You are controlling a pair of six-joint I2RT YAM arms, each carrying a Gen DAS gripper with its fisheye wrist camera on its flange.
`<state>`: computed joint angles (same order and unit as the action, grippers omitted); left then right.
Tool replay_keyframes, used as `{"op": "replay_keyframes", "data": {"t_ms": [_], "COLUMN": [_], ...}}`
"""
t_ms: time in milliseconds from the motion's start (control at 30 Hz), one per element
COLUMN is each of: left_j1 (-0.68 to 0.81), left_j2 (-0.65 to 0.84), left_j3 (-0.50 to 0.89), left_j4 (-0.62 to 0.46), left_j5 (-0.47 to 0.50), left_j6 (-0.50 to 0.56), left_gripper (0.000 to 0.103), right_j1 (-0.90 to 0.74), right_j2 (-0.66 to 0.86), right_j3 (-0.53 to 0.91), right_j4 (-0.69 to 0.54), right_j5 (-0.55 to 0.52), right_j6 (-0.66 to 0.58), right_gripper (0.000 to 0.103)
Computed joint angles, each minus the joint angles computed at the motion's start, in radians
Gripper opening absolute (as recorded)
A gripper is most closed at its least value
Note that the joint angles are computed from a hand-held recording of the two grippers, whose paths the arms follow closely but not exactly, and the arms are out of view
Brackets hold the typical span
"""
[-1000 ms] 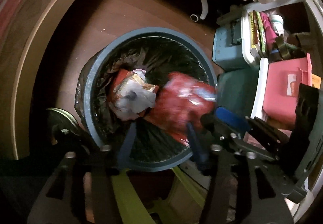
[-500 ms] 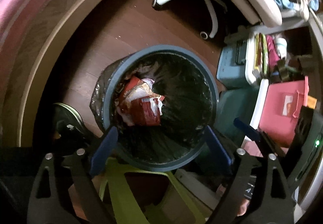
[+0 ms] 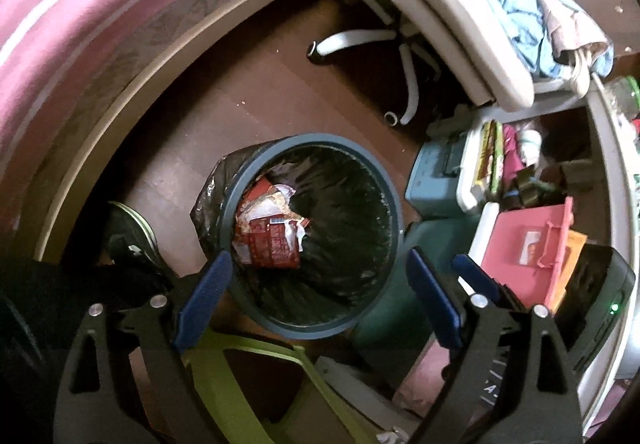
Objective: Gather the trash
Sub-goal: 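Move both open tools back over the bed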
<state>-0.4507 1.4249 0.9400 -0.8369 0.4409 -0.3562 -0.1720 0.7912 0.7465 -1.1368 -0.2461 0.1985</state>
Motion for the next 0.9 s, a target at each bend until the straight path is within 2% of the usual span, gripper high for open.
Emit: {"op": "replay_keyframes", "data": {"t_ms": [267, 433, 633, 733, 800, 900], "left_j1": [0.094, 0.259, 0.465, 0.637, 0.807, 0.948], "left_j2": [-0.175, -0.271, -0.363, -0.371, -0.344, -0.308], "left_j3": [-0.019, -0.023, 0.000, 0.050, 0.114, 0.223], "left_j4": [-0.033, -0.093, -0.205, -0.335, -0.476, -0.605], "left_j5": [0.047, 0.152, 0.245, 0.311, 0.413, 0.422], "left_j6": [-0.012, -0.021, 0.056, 0.187, 0.388, 0.550], "left_gripper": [0.086, 0.086, 0.086, 0.086, 0.086, 0.086], "right_j1": [0.085, 0.189, 0.486, 0.626, 0.709, 0.813], "right_j2": [-0.021, -0.019, 0.021, 0.065, 0.114, 0.213], "right_j3": [0.168, 0.250, 0.332, 0.372, 0.406, 0.481], "right_j4": [-0.048, -0.052, -0.039, -0.008, 0.032, 0.085], "right_j5": [0.013, 0.060, 0.227, 0.297, 0.323, 0.342], "right_j6": [0.061, 0.129, 0.292, 0.364, 0.399, 0.434], "right_gripper": [0.086, 0.087, 0.087, 0.087, 0.087, 0.087]}}
